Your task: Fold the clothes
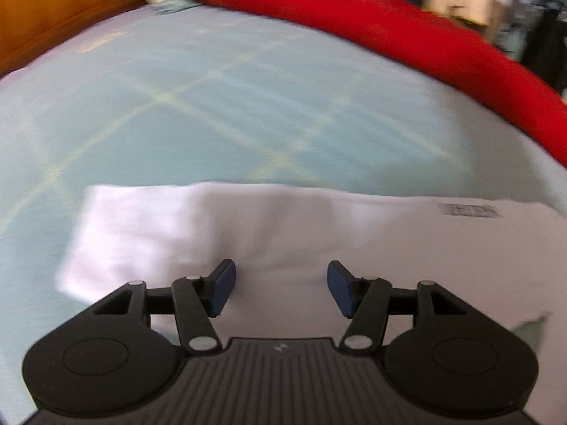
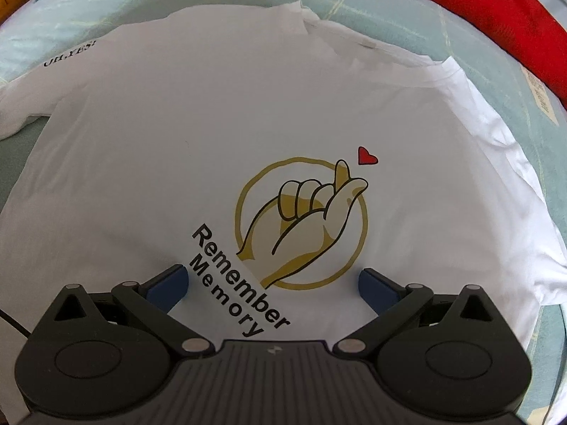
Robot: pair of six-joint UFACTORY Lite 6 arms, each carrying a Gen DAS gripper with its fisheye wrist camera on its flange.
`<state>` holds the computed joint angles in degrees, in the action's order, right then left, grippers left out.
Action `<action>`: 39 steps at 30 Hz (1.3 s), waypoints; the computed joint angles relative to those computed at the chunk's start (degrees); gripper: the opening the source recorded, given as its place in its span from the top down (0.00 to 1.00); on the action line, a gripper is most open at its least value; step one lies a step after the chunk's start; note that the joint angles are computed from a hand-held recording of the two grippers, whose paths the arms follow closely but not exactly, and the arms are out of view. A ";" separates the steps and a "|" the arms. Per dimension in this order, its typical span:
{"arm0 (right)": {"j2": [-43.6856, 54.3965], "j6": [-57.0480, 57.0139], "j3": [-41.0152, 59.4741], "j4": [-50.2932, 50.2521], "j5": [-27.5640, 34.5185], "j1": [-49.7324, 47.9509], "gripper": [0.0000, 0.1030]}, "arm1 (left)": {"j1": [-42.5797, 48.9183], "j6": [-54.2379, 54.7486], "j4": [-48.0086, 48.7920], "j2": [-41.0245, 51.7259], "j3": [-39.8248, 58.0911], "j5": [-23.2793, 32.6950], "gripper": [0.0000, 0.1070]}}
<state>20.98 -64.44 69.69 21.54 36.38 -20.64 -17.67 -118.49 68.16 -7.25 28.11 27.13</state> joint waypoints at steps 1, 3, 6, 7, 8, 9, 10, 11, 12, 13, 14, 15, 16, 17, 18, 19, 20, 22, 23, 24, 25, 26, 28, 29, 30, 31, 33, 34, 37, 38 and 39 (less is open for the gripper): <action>0.01 0.36 -0.12 -0.29 -0.26 0.21 0.00 | 1.78 0.62 -0.67 -1.84 -0.83 -1.44 0.48; -0.33 0.98 -0.84 -0.60 -1.19 0.65 0.00 | 3.17 -1.07 3.43 -2.34 -1.30 -3.09 0.45; -0.97 2.05 -1.79 -1.09 -2.37 1.22 0.00 | 1.29 -3.21 8.20 2.67 0.42 -0.99 0.43; -1.07 2.52 -1.91 -1.34 -2.55 1.37 0.00 | -0.10 -4.55 8.45 3.94 0.51 1.25 0.43; -1.16 2.91 -1.98 -1.55 -2.60 1.50 0.00 | -0.92 -5.94 8.75 5.01 0.64 2.82 0.42; -1.20 3.00 -2.00 -1.59 -2.61 1.57 0.00 | -1.16 -5.70 6.99 4.81 0.82 3.56 0.42; -1.18 2.89 -2.00 -1.48 -2.63 1.59 0.00 | -1.22 -3.59 4.01 4.78 1.91 4.13 0.44; -1.16 2.64 -2.04 -1.24 -2.67 1.54 0.00 | -1.95 -0.92 0.61 4.87 3.43 4.90 0.47; -1.14 2.20 -2.15 -0.84 -2.84 1.46 0.00 | -2.79 0.36 -0.97 4.92 4.61 4.96 0.47; -1.28 1.58 -2.49 -0.24 -3.22 1.34 0.00 | -3.57 0.51 -0.27 4.23 5.18 3.22 0.46; -1.62 0.75 -3.12 0.56 -3.74 1.16 0.00 | -4.81 -1.23 2.51 4.14 5.70 1.42 0.44; -1.97 -0.11 -3.75 1.38 -4.27 0.97 0.00 | -6.31 -1.64 4.31 5.15 7.67 -0.02 0.44; -2.31 -1.01 -4.38 2.24 -4.78 0.79 0.00 | -7.63 -3.43 7.51 6.65 9.63 -1.70 0.44; -2.58 -2.13 -4.94 3.27 -5.26 0.56 0.00 | -8.63 -6.50 11.95 9.02 11.93 -3.62 0.44; -2.84 -3.89 -5.52 4.81 -5.67 0.17 0.00 | -9.43 -8.25 15.16 11.82 15.08 -5.86 0.44; -3.17 -6.08 -6.18 6.70 -5.98 -0.37 0.00 | -10.20 -8.48 16.62 15.39 19.43 -8.29 0.44; -3.56 -8.62 -6.93 8.87 -6.26 -0.98 0.00 | -10.82 -7.40 16.45 18.50 23.56 -10.29 0.44; -4.36 -15.46 -8.76 14.54 -6.69 -2.59 0.00 | -12.33 1.07 10.09 25.54 33.48 -14.79 0.44; -4.68 -19.16 -9.64 17.60 -6.68 -3.49 0.00 | -13.08 7.06 5.74 29.21 38.57 -17.00 0.43; -4.77 -22.63 -10.22 20.51 -6.48 -4.39 0.00 | -14.08 13.06 1.65 32.76 43.30 -18.58 0.41; -4.85 -26.10 -10.81 23.36 -6.19 -5.30 0.00 | -15.33 19.06 -2.15 36.92 48.38 -19.59 0.37; -5.22 -30.08 -11.79 26.55 -5.82 -6.37 0.00 | -16.43 25.05 -6.37 40.84 52.59 -19.55 0.37; -5.39 -37.24 -13.15 32.18 -4.86 -8.08 0.00 | -18.99 37.04 -16.36 48.25 60.19 -16.18 0.37; -5.26 -40.20 -13.46 34.24 -4.08 -8.92 0.00 | -20.16 43.04 -21.03 51.68 64.12 -13.86 0.39; -4.90 -41.45 -12.94 34.14 -2.66 -9.87 0.00 | -21.19 49.04 -26.21 54.75 68.41 -11.13 0.39; -4.36 -41.30 -11.64 32.34 -0.76 -10.82 0.00 | -21.73 54.84 -31.17 55.53 71.09 -8.39 0.38; -3.02 -40.60 -8.49 28.53 3.60 -12.97 0.00 | -22.50 61.03 -38.34 57.21 76.64 -2.62 0.39; -1.91 -39.19 -5.98 26.17 6.76 -14.66 0.00 | -22.84 61.88 -40.35 58.04 79.65 0.32 0.39; 3.41 -34.91 4.29 22.64 16.47 -20.16 0.00 | -25.19 60.54 -42.34 62.94 91.35 8.54 0.38; 5.68 -34.12 8.29 22.43 18.55 -21.61 0.00 | -25.77 63.05 -43.71 66.28 97.34 10.09 0.37; 8.20 -33.53 12.48 22.49 19.94 -22.68 0.00 | -26.37 63.83 -43.57 69.84 103.34 11.52 0.37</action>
<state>29.18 -97.97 82.17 44.03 56.32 -43.32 -44.05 -54.66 24.59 62.59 131.45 38.65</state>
